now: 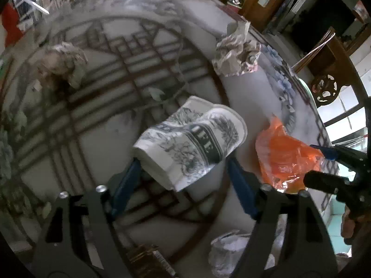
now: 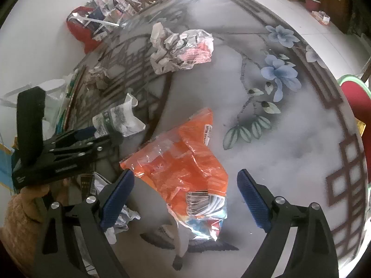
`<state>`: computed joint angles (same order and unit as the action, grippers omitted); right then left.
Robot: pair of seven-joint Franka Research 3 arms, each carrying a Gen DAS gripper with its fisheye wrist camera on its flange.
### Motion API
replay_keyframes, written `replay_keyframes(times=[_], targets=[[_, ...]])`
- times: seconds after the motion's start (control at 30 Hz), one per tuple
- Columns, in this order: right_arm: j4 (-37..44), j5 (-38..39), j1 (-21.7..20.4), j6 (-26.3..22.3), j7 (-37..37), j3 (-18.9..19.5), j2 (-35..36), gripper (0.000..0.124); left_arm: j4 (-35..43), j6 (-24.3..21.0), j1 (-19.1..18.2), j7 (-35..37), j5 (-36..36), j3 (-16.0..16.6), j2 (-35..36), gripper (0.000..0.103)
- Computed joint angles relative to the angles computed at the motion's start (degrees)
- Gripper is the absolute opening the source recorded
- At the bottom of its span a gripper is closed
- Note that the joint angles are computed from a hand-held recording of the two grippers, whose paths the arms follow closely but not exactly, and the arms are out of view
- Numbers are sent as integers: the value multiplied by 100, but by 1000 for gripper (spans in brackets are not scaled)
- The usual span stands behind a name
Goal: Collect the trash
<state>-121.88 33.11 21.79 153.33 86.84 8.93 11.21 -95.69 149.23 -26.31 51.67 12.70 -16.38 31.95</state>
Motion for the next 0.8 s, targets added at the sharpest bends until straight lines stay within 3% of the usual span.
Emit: replay_keyframes(times=[0.07, 0.1, 0.13, 0.27, 0.33, 0.6, 0.67, 0.73, 0.8], targets=[[0, 72, -10, 2, -62, 23, 2, 87, -108, 140, 16, -92, -39, -2, -47, 53], [0, 79, -6, 0, -61, 23, 10, 87, -145, 158, 43, -113, -87, -23, -63, 23], [6, 73, 0, -5, -43, 17, 21, 87, -203, 193, 56, -155, -112, -21, -90, 14], [7, 127, -10, 1, -46, 18, 45, 87, -600, 508, 70, -558, -108, 70, -358, 9], [36, 98, -6, -15, -38, 11, 66, 87, -761, 631, 91, -674, -79, 70, -477, 1], [130, -94, 34, -64, -17, 11, 171, 84, -1092, 989, 172, -957, -132, -23, -726, 1], [129, -55, 26, -79, -48, 32, 178, 81, -1088, 985, 92, -1096, -16, 57, -740, 7], [115, -60, 30, -80, -82, 40, 167, 72, -1039, 991, 58, -1157, 78, 91, -710, 35], [113, -67, 35, -123, -120, 49, 167, 63, -995, 977, -3, -1233, 246, 166, -707, 52]])
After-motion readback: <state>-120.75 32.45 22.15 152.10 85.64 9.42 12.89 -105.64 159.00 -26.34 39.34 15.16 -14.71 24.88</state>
